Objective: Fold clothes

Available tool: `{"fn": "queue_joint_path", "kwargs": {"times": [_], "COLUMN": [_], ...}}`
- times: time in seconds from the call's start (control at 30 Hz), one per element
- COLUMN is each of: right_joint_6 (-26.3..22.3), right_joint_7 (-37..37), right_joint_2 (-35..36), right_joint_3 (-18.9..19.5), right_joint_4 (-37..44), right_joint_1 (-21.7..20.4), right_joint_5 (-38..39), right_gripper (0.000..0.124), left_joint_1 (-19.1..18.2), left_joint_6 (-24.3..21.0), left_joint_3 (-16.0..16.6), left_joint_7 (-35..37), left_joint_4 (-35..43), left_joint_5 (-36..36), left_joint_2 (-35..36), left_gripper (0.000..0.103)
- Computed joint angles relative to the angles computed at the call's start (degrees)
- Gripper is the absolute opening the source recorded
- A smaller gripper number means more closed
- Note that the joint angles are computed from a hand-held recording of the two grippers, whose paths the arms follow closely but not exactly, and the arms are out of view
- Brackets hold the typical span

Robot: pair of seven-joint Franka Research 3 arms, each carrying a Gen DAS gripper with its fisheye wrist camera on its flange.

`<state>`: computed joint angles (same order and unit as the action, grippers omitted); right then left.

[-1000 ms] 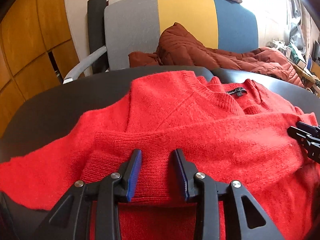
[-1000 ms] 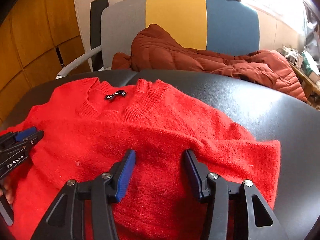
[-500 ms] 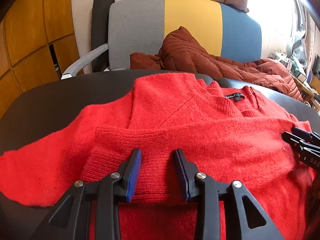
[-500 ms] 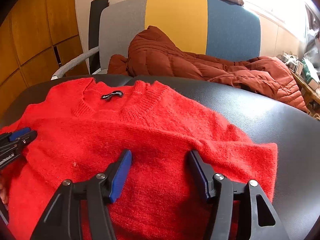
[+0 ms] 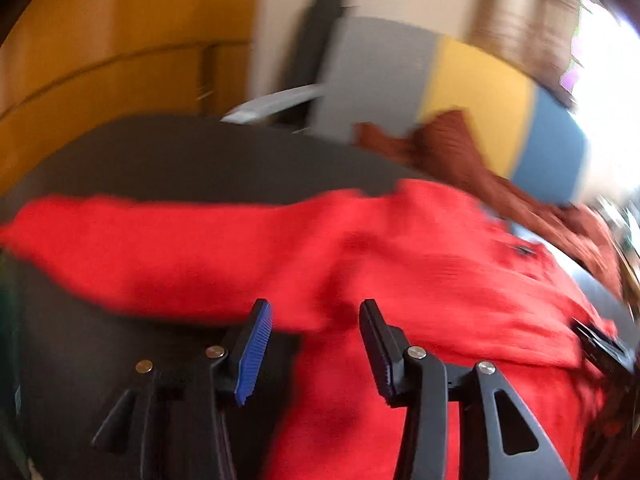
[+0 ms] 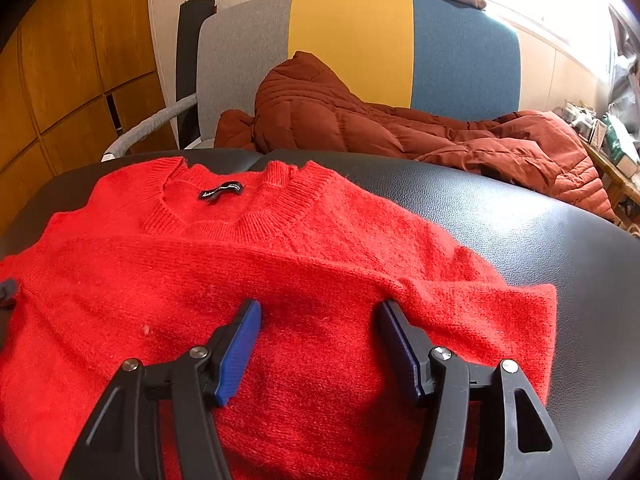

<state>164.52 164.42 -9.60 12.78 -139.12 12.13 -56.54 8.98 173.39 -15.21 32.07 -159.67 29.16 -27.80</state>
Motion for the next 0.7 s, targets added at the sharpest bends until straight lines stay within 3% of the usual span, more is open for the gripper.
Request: {"fn": "queue_joint_path", "kwargs": {"times": [0.17, 0.43, 0.53, 0.63, 0.7], "right_joint_6": [0.3, 1.2, 2.1, 3.1, 3.6], "right_joint_7": [0.2, 0.2, 0.6, 1.0, 1.2], "right_joint_2": [-0.1, -0.2, -0.3, -0.2, -0.2], "right_joint_3": [0.0, 0.0, 0.1, 0.2, 0.3], "right_joint_4": [-0.1, -0.4, -0.6, -0.9, -0.9], "right_joint_1": [-0.1, -0.5, -0.8, -1.3, -1.5], "right_joint_5": [-0.2, 0.0, -0.1, -0.4, -0.5], "right_gripper": [0.062, 0.063, 0.064, 0.064, 0.065], "left_joint_1": [5.6, 11.3, 12.2, 11.3, 12.5], "left_joint_6": [-8.6, -14.5, -13.9, -10.3, -9.4], "left_joint_3": [4.0, 9.9, 11.8, 14.7, 14.1], "left_joint_7": [-5.0, -13.5, -16.5, -15.4, -16.5], "left_joint_4": [-0.2, 5.9, 7.9, 9.2, 9.6], "left_joint_5": [-2.4, -5.2, -6.3, -8.7, -7.9], "left_joint_2": [-2.2, 3.3, 6.2, 8.8, 9.8], "left_gripper": [0.047, 0.057, 0.058, 0.059, 0.053]}}
